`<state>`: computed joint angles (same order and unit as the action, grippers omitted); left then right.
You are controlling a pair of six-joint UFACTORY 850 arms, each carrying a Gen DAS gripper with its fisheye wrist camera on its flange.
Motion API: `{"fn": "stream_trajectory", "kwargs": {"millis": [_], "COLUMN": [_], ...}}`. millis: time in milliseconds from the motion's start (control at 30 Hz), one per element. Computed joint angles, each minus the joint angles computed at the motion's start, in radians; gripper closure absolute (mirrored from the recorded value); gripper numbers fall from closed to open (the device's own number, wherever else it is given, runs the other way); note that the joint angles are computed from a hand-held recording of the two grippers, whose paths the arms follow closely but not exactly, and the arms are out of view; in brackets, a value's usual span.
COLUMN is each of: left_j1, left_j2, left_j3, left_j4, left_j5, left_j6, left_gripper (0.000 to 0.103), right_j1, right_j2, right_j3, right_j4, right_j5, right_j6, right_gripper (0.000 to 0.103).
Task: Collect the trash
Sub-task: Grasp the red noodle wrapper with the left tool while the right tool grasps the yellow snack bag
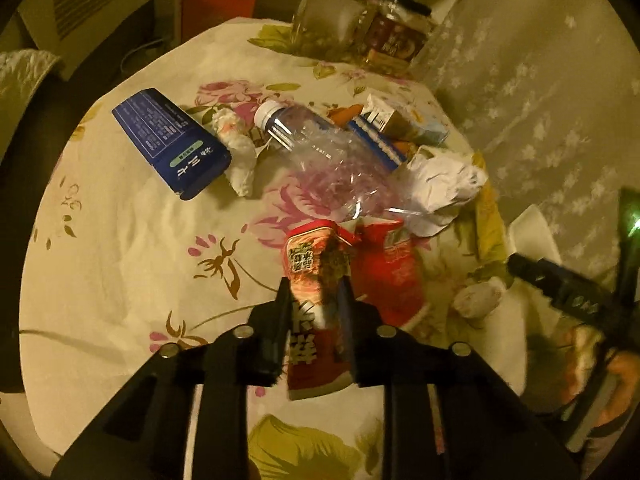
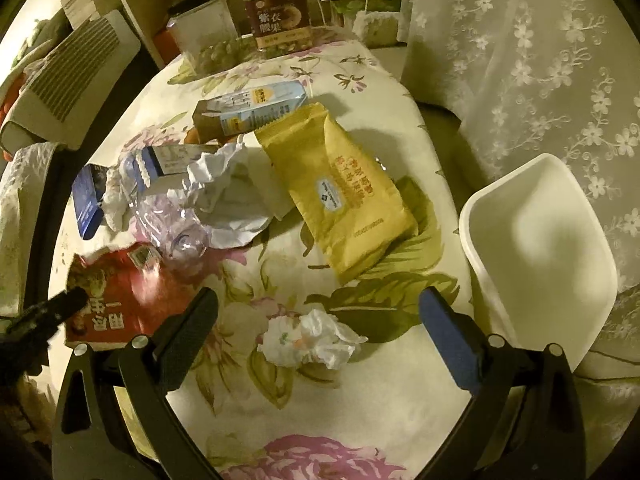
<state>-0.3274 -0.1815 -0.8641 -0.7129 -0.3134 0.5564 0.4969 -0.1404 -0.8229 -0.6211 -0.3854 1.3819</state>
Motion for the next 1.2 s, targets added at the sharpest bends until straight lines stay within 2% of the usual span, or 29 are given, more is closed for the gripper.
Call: {"fn": "stream_trajectory", "kwargs": {"millis": [67,233,300,433,500,600,667,733,800,867,1033,1100,1200], "left_j1": [-0.014,-0.017,-0.021,-0.026,-0.016,0.009,0.015,0.022,0.029,0.015,-0.009,-0.026,-0.054], "left_j2": [-0.025,-0.066,-0.078,-0.110,-0.142,-0.189,-0.189,-0.194,-0.199,-0.189,-0.123,-0.088,-0.034], "left_j3": [-0.016,-0.044,-0.051,-0.077,-0.099,-0.120,-0.116,-0.122,-0.129,-0.128,-0.097,-0.083,-0.051], "left_j4": [0.083,0.088,0.106,0.189,0.174,0.052,0.002,-0.068,-0.139,-0.143,-0.190,-0.177,-0.114], "left_j5": [0.011,-0.023,-0.029,-0.059,-0.117,-0.200,-0.193,-0.216,-0.260,-0.254,-0.222,-0.177,-0.050], "left_j6": [-0.075,-0.082,-0.112,-0.203,-0.199,-0.102,-0.061,0.005,0.077,0.085,0.171,0.178,0.153], "left_gripper": [0.041,0.039,0.028,0.015,0.012,0.009,0.009,0.022,0.043,0.053,0.067,0.071,0.072], "right_j1": [-0.002,-0.007,-0.017,-0.035,-0.045,-0.058,-0.061,-0.059,-0.060,-0.064,-0.066,-0.070,-0.073], "right_j2": [0.001,0.002,0.007,0.022,0.026,0.028,0.029,0.029,0.029,0.027,0.020,0.013,-0.008], "right_j3": [0.000,0.004,0.011,0.031,0.040,0.049,0.051,0.052,0.053,0.054,0.047,0.039,0.020], "right_j4": [-0.012,-0.013,-0.005,-0.012,0.005,0.047,0.062,0.041,0.034,0.048,0.019,-0.016,-0.074], "right_j5": [0.003,-0.001,0.001,-0.004,-0.002,0.008,0.014,0.012,0.008,0.007,-0.032,-0.044,-0.045], "right_j6": [0.013,0.012,0.010,0.031,0.022,-0.011,-0.028,-0.009,-0.007,-0.020,-0.002,0.020,0.041], "right_gripper": [0.007,0.007,0.007,0.007,0.007,0.007,0.007,0.007,0.007,0.007,0.007,0.007,0.007]}}
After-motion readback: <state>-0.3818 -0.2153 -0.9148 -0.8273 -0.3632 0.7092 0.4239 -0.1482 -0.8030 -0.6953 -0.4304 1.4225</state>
